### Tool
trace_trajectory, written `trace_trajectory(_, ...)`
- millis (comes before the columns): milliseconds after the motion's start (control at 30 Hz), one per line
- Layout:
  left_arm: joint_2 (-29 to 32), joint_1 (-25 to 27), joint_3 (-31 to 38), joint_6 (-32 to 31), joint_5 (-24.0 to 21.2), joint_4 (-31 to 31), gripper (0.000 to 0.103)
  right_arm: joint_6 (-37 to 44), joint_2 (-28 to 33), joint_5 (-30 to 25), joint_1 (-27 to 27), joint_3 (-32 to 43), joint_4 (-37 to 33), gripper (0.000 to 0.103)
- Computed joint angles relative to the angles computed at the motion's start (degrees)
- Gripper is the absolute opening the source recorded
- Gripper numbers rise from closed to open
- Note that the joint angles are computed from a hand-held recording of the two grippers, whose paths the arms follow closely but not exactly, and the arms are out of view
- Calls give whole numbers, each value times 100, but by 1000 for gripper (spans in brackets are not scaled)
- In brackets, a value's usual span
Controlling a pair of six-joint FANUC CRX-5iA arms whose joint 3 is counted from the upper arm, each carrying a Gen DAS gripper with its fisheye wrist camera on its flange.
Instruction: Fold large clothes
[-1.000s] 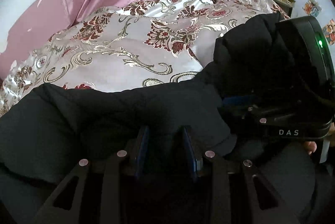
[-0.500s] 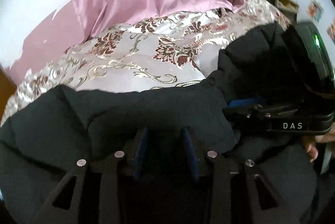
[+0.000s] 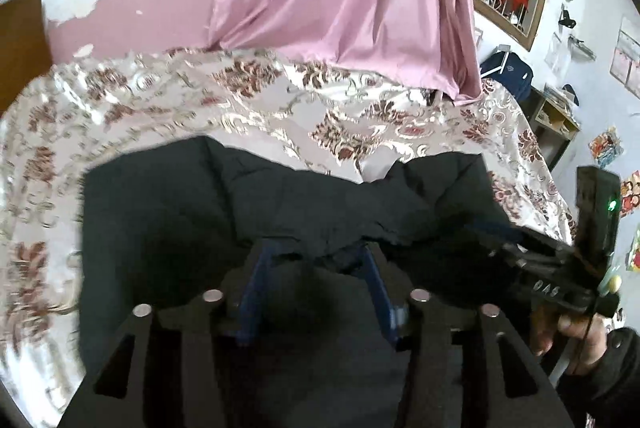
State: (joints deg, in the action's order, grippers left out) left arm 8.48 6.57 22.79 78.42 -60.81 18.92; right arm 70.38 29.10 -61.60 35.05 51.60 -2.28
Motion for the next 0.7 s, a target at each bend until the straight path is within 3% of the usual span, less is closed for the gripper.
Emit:
trace_trajectory(33, -110, 7, -3, 24, -48, 21, 69, -20, -66, -53, 12, 15, 79, 57)
trace_trajectory(67, -245, 38, -82, -19, -44, 161, 87, -39, -151, -116, 31, 18, 177, 65)
trace_trajectory(100, -395, 73, -182, -78, -5, 298, 93, -69, -211, -200, 49, 53, 276, 74)
trace_trajectory(333, -1070, -35, 182, 348, -333, -199, 97, -613, -992, -391, 258, -195, 771, 79)
trace_trajectory(467, -1441, -181, 312, 589, -366, -492, 102, -642, -1565, -318, 404, -556, 977, 93)
trace_trajectory(700, -2169, -516, 134, 571, -311, -753, 102, -660, -2560, -17, 983, -1406, 1700, 93)
